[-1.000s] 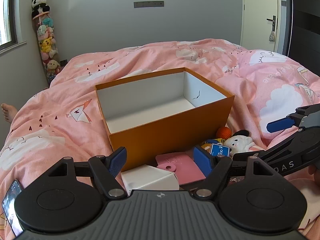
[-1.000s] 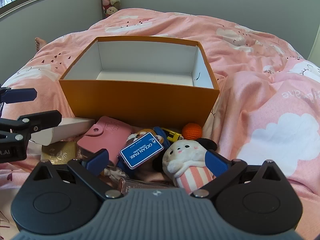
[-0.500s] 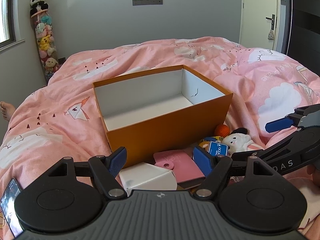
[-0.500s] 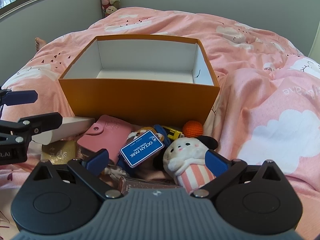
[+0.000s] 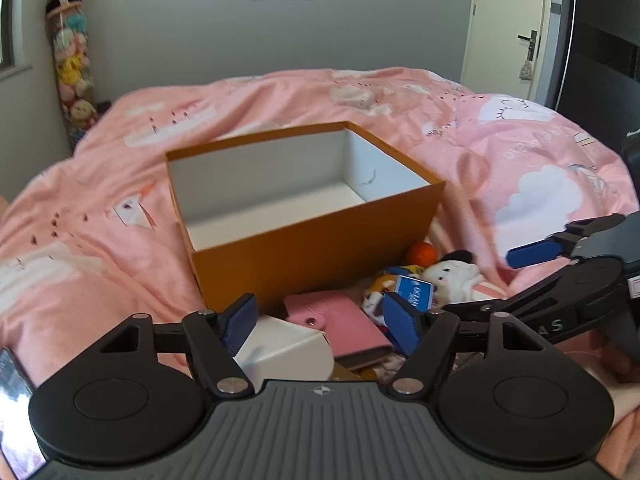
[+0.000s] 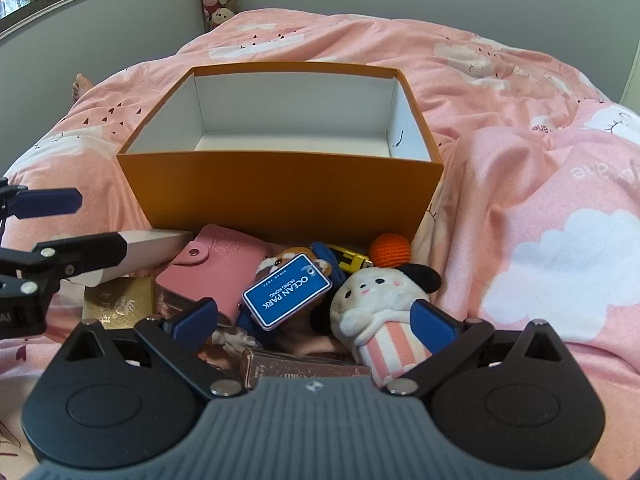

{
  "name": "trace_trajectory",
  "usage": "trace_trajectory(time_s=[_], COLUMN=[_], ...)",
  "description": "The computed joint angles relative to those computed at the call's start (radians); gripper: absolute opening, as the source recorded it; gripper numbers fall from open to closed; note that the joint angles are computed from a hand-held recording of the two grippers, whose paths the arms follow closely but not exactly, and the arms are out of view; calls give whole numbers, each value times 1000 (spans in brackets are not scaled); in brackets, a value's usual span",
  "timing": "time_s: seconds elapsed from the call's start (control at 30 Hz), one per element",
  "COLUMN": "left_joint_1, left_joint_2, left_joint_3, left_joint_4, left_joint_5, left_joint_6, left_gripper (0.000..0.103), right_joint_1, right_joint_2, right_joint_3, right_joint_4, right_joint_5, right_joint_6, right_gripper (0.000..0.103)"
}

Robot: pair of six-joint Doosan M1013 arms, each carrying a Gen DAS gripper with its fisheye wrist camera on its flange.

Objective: Organize objects
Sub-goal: 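Move both tools toward the pile of items beside the orange box, then grasp the white cardboard box with the left tool and lift it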

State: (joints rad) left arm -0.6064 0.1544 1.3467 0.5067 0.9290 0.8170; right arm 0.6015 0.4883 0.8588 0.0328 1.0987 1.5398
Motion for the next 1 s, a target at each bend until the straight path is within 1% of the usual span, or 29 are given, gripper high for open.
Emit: trace_trajectory(time_s=[0.13,0.23,0.3,0.33,0.37,0.4,0.47,0.53,0.7,0.77,0.83,0.9,0.97,1.0], left_joint_1=[19,42,52,55,57,58,59,59,65,73,76,78,83,79], left_joint_2=[2,-3,-6,-6,-6,-6,-5,-6,2,8,16,19,16,14], left_joint_3=[-12,-15,-19,-23,-28,-33,-41,-45,-53,-55,-57,-56,-52,-48], left_joint_4=[-58,-122,-148,-158,-167,-179,-204,-226,-261,-285,-283,-278,-303,-291], left_joint_5=[17,9,12,20,32,46,75,101,170,193,210,208,182,172], left_joint_6=[0,19,43,66,94,129,192,226,222,226,208,201,215,210], left_gripper=[80,79,79,79,79,79,79,80,80,80,79,75,67,66], right_joint_1=[-4,-8,-9,-11,-11,-12,-13,-11,-6,-6,-7,-7,-6,-5], right_joint_2=[15,29,43,54,66,78,102,121,141,146,152,159,169,172], right_joint_3=[-23,-49,-76,-95,-117,-136,-178,-210,-241,-247,-253,-262,-274,-279], right_joint_4=[23,50,69,84,99,115,154,178,222,233,240,245,246,246], right_joint_5=[30,47,64,79,95,110,144,166,198,211,226,241,254,258], right_joint_6=[-18,-52,-81,-99,-111,-122,-145,-169,-232,-246,-251,-250,-253,-259], right_gripper=[102,100,94,88,84,83,77,77,74,69,66,65,64,65])
